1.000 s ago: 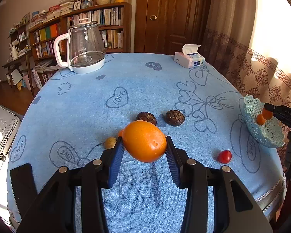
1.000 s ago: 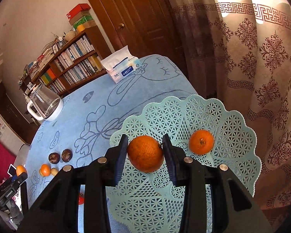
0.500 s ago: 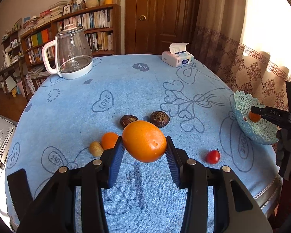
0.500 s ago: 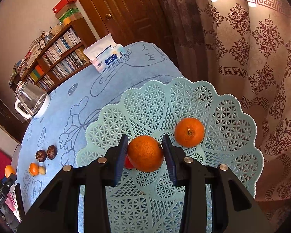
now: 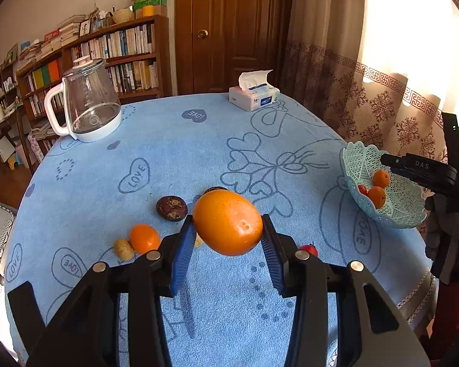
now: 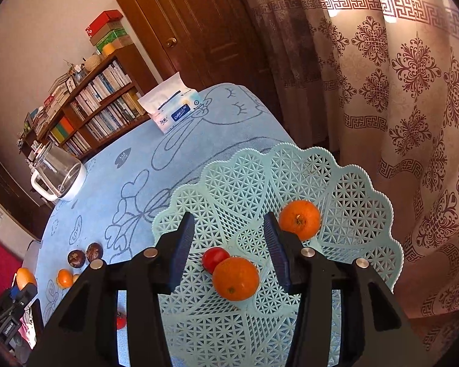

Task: Organize fruits
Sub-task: 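Carry the mandarin into the basket and open the right tool while left holds large orange, then carry the large oval orange into the green basket and open the left tool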

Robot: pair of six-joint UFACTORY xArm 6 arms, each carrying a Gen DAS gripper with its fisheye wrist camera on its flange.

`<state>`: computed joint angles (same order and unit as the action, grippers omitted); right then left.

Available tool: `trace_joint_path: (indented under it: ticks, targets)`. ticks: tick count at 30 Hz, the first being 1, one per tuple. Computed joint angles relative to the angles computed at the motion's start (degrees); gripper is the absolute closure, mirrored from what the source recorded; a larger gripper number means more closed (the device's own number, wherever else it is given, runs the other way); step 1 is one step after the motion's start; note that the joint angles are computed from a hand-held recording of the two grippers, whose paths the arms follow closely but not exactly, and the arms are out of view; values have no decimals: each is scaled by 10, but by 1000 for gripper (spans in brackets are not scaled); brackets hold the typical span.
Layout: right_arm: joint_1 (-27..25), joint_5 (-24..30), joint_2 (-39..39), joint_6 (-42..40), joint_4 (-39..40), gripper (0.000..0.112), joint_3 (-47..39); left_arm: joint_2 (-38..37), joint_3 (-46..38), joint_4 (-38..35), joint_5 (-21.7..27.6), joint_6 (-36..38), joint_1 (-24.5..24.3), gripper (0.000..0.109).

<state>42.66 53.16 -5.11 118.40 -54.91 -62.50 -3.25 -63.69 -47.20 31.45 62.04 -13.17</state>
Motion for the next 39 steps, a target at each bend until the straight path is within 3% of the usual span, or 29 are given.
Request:
trace_joint_path:
  ticks: [10, 22, 31, 39]
  targets:
    - [48, 75, -45, 58, -81, 57, 0, -5, -5, -12, 23, 34, -64, 65]
    - [47, 79, -55, 86, -84, 57, 13, 39, -44, -31, 85, 48, -140, 65]
    - [48, 90, -71, 109, -91, 57, 29, 61, -52, -22, 64, 50, -186, 65]
    - [51, 96, -70, 116, -91, 57, 29, 73, -55, -18, 64, 45, -191, 61]
